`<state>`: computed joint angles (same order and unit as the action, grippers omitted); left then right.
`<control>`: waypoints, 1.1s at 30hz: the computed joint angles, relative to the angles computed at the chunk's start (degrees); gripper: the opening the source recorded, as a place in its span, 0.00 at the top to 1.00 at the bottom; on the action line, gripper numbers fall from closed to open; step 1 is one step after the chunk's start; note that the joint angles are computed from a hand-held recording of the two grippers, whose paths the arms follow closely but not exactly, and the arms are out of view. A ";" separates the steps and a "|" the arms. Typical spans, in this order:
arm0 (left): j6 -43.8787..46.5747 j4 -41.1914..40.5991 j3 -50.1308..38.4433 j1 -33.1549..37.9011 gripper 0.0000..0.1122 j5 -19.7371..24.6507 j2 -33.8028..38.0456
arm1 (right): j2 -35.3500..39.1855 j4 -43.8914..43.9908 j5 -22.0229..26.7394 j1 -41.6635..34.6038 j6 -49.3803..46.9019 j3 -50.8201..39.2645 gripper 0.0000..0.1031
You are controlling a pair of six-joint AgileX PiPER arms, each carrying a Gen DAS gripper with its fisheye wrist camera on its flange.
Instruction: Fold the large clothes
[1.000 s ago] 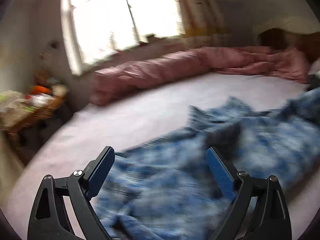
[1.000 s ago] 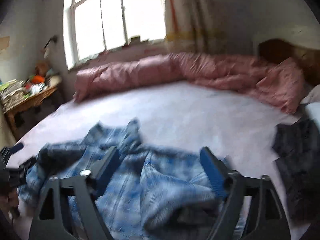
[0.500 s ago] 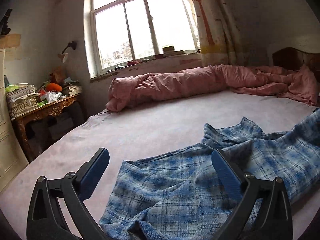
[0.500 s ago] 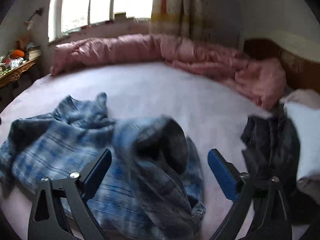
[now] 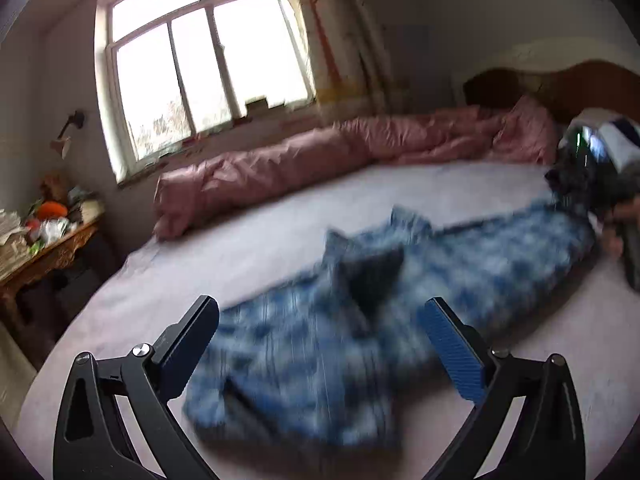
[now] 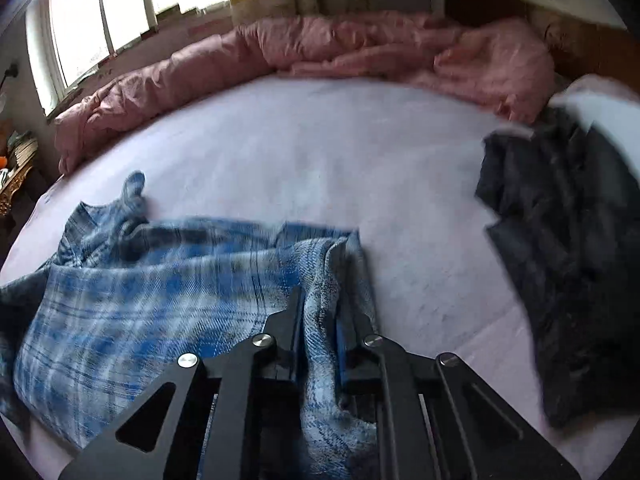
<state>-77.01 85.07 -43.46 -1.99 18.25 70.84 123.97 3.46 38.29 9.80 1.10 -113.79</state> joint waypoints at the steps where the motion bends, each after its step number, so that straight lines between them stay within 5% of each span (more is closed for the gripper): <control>1: 2.09 -3.09 0.84 -0.58 0.10 0.79 -0.36 | -2.37 -4.76 -3.29 0.86 3.96 3.29 0.67; 2: 4.83 -6.56 1.18 -0.91 0.10 1.34 -0.49 | -3.61 -7.77 -5.19 1.35 6.69 5.05 0.43; 4: 10.13 -12.60 1.17 -1.48 0.10 2.80 -0.06 | -7.26 -15.29 -10.87 2.30 14.30 10.39 0.21; 11: 16.30 -24.55 -0.41 -6.40 0.22 12.00 3.79 | -12.89 -2.13 -20.36 1.29 4.84 17.01 0.17; 16: 16.21 -24.01 -2.18 -9.95 0.22 17.14 8.10 | -11.92 9.63 -17.51 1.76 -6.46 15.44 0.16; 19: 10.11 -17.76 -4.49 -10.71 0.22 22.79 13.53 | -10.95 8.60 -16.02 2.67 -6.27 14.45 0.16; 23: 15.48 -20.41 -7.05 -7.27 0.26 22.38 15.94 | -10.68 4.42 -15.56 3.85 -3.85 14.24 0.16; 27: 16.22 -13.99 -7.92 -5.04 0.81 24.93 16.38 | -9.99 -7.18 -15.00 6.44 3.29 13.84 0.16; 30: 23.22 -19.36 -12.12 1.76 0.85 18.65 14.54 | -9.43 -12.18 -13.36 7.74 5.92 13.14 0.16; 33: 31.84 -28.59 -21.06 7.29 0.85 18.55 17.58 | -8.97 -16.41 -12.44 8.87 8.85 12.82 0.16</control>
